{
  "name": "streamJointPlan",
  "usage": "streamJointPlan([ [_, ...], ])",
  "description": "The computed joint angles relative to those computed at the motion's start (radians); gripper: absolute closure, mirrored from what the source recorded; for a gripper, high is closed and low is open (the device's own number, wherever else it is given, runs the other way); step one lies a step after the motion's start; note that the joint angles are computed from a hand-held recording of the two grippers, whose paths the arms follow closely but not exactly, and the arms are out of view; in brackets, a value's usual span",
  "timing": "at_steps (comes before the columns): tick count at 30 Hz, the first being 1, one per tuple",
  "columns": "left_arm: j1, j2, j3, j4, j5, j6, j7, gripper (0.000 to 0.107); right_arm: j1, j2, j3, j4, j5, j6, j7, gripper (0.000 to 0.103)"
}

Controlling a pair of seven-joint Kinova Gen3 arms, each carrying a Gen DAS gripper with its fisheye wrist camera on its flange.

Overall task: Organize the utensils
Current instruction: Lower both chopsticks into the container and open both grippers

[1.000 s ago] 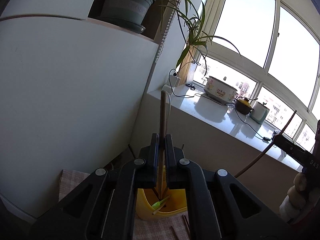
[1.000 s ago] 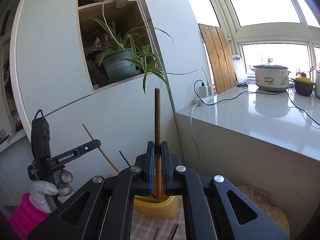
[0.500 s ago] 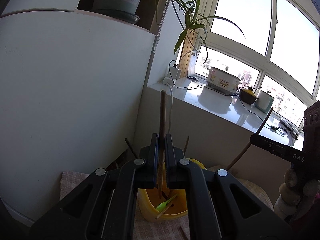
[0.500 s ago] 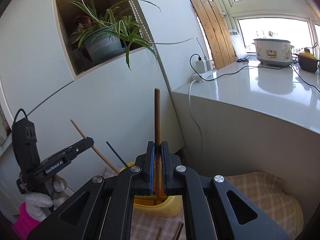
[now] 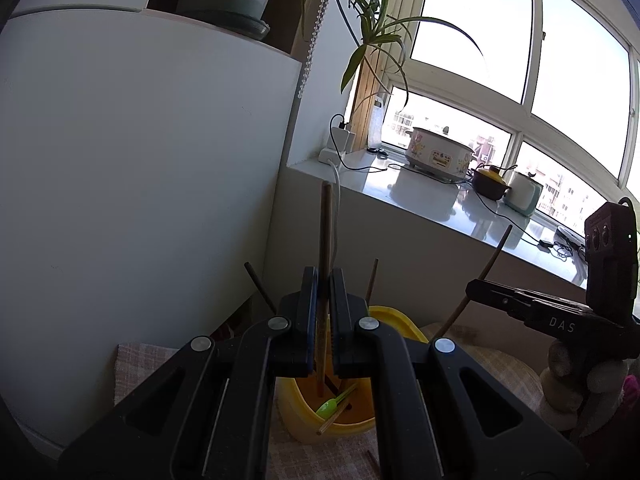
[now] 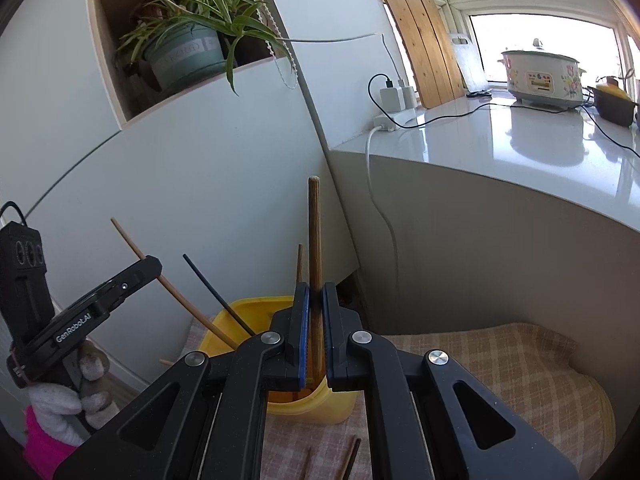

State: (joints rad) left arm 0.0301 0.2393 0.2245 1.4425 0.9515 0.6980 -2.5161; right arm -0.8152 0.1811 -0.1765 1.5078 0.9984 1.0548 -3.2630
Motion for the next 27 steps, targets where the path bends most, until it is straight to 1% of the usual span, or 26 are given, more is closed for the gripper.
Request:
streamJointPlan([
  [7, -0.021, 0.026, 0.006, -0.005, 0.02, 0.032, -0.053, 0.104, -0.008, 0.08, 0.025, -0.1, -0.082, 0.055, 0.134, 0.098],
  [11, -0.036, 0.053, 0.008, -0.034, 0.025, 0.08, -0.054, 0.104, -0.033, 0.128, 0.055, -0.154, -0.109, 0.103, 0.188, 0.098],
  [13, -0.042, 0.059, 0.011, -0.037, 0.03, 0.088, -0.066, 0.104, -0.044, 0.15, 0.069, -0.178, -0.122, 0.124, 0.21, 0.098],
  [18, -0.052, 0.084, 0.011, -0.058, 0.026, 0.127, -0.06, 0.104, -0.058, 0.181, 0.096, -0.202, -0.149, 0.125, 0.238, 0.098],
  [23, -0.055, 0.096, 0.011, -0.071, 0.009, 0.146, -0.038, 0.104, -0.087, 0.209, 0.12, -0.223, -0.133, 0.147, 0.254, 0.098],
  [27, -0.068, 0.102, 0.015, -0.081, 0.02, 0.159, -0.029, 0.104, -0.097, 0.213, 0.128, -0.231, -0.129, 0.151, 0.259, 0.098],
])
